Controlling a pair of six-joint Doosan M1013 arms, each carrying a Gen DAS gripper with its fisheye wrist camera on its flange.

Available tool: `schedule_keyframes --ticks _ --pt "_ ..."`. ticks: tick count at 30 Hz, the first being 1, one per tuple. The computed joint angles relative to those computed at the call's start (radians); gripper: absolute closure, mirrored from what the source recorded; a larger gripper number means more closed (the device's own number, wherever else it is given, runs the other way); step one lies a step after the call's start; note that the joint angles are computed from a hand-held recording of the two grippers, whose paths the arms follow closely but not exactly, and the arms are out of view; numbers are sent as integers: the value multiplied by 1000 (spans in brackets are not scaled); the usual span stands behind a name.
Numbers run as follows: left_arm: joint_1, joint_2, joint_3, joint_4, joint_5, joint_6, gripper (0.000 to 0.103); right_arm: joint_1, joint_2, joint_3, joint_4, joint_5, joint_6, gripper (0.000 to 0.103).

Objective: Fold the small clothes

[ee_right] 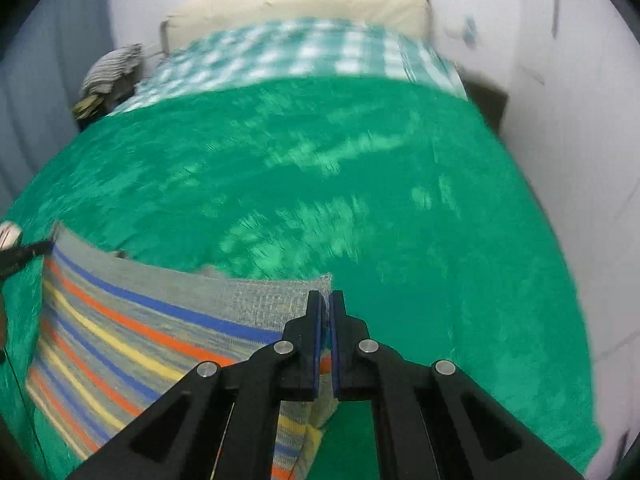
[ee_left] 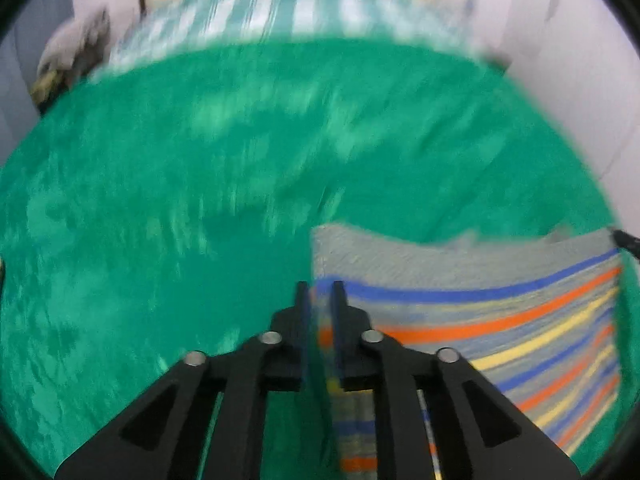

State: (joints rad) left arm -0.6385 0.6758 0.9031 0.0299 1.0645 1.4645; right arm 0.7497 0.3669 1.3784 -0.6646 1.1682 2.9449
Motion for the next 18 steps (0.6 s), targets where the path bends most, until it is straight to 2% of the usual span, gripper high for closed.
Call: schedule_keyframes --ticks 1,2,3,6,7,8,9,10,11,12,13,14,15,16,18 --pt "-2 3 2 30 22 -30 85 -13 3 9 48 -6 16 85" --pt "0 -17 38 34 -8 -50 83 -18 6 16 77 4 32 79" --pt "6 -64 111 5 -91 -51 80 -18 2 27 81 -1 43 76" --pt "2 -184 281 -65 -272 37 58 30 -17 45 4 -4 59 76" --pt "-4 -220 332 -109 -320 110 45 48 -25 50 -12 -39 36 76" --pt "-12 -261 395 -199 -366 236 35 59 -36 62 -12 -102 8 76" --pt "-21 -283 436 -261 -384 327 33 62 -52 88 6 -202 -25 75" --pt "-31 -291 454 -271 -375 366 31 65 -64 107 56 -303 -84 70" --pt "-49 -292 467 -228 -336 375 32 66 -63 113 127 -352 -161 67" --pt "-73 -284 478 -133 -271 356 36 68 -55 112 182 -349 -230 64" --pt "-85 -283 489 -60 -246 320 45 71 -38 112 232 -293 -297 64" --pt "-94 -290 511 4 -235 286 46 73 -27 106 263 -226 -327 65" --pt "-96 -315 546 20 -266 272 47 75 -37 132 273 -211 -322 73" --pt "-97 -338 565 16 -284 268 45 82 -72 176 243 -227 -265 66" --pt "-106 -371 582 -33 -324 310 38 96 -101 200 186 -152 -141 55"
